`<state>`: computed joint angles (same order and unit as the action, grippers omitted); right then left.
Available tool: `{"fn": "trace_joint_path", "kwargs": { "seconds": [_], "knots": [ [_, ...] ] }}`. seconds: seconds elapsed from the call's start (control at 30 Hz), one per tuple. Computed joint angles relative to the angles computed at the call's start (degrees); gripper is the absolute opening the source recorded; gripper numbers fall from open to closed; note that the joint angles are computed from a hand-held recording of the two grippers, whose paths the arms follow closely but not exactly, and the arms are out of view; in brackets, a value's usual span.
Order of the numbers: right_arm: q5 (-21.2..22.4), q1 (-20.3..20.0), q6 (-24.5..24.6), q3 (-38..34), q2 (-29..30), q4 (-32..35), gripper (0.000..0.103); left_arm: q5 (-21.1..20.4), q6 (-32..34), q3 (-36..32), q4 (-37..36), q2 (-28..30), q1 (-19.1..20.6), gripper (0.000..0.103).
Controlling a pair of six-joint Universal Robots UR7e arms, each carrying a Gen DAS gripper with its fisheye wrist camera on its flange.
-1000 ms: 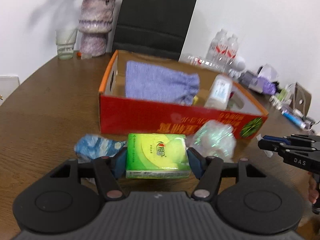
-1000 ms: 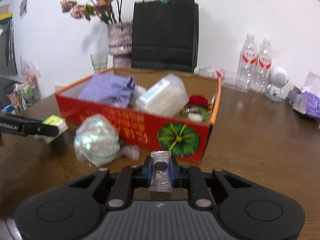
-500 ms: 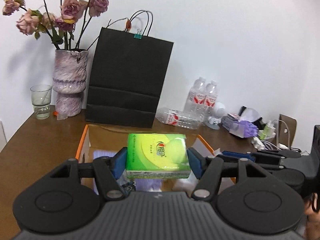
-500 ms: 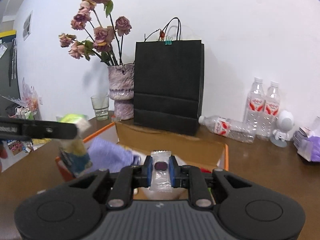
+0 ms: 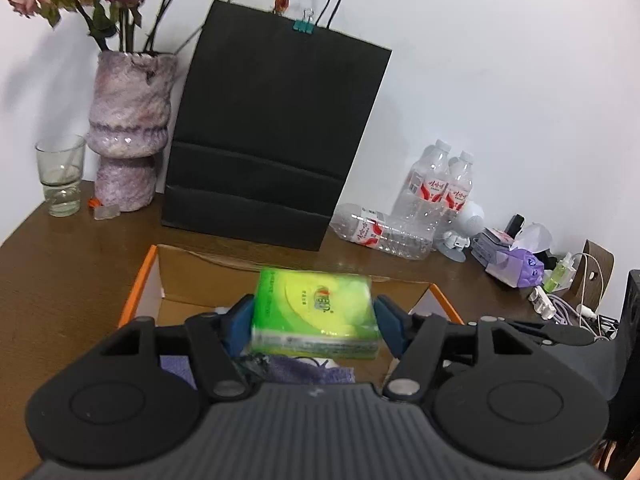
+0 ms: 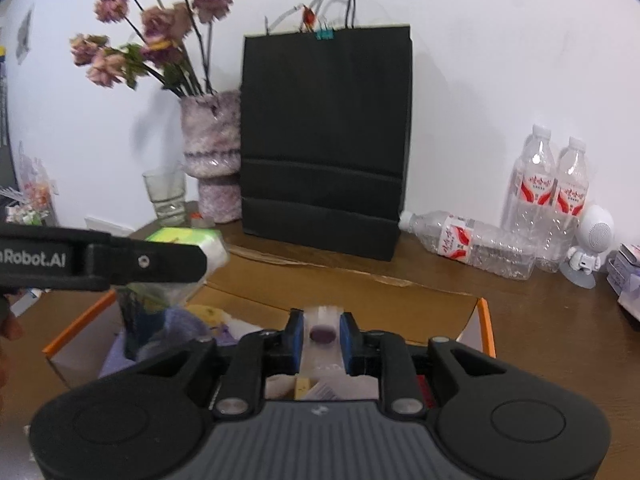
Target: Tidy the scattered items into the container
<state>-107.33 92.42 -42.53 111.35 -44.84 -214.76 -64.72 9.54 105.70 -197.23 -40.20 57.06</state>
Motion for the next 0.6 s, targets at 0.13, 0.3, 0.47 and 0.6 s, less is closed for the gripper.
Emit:
{"fn": "trace_joint_path", "kwargs": {
  "seconds": [0.13,0.3,0.47,0.6],
  "knots": [
    [-0.91,-0.09,-0.8,-0.23,0.88,-2.85,0.073,0.63,-0.1,-1.64,1.45,1.07,0.23,0.08],
    [0.38,-0.64,-1.94,3.77,-1.7,-4.71,0.085,-0.08,-0.26,0.88,-0.1,-0.46,-0.06,0.094],
    [3.34,-1.59,-2.32,10.59,-5.72,-8.01,0.087,-0.32,2.36,6.47,-4.69,-3.6,-1.21,0.103],
    [4.42,-2.22,-2.69,15.61,-7.81,-11.28,0.087,0.5,5.83,10.56,-8.49,-5.85,-2.39,0.103]
  ]
}}
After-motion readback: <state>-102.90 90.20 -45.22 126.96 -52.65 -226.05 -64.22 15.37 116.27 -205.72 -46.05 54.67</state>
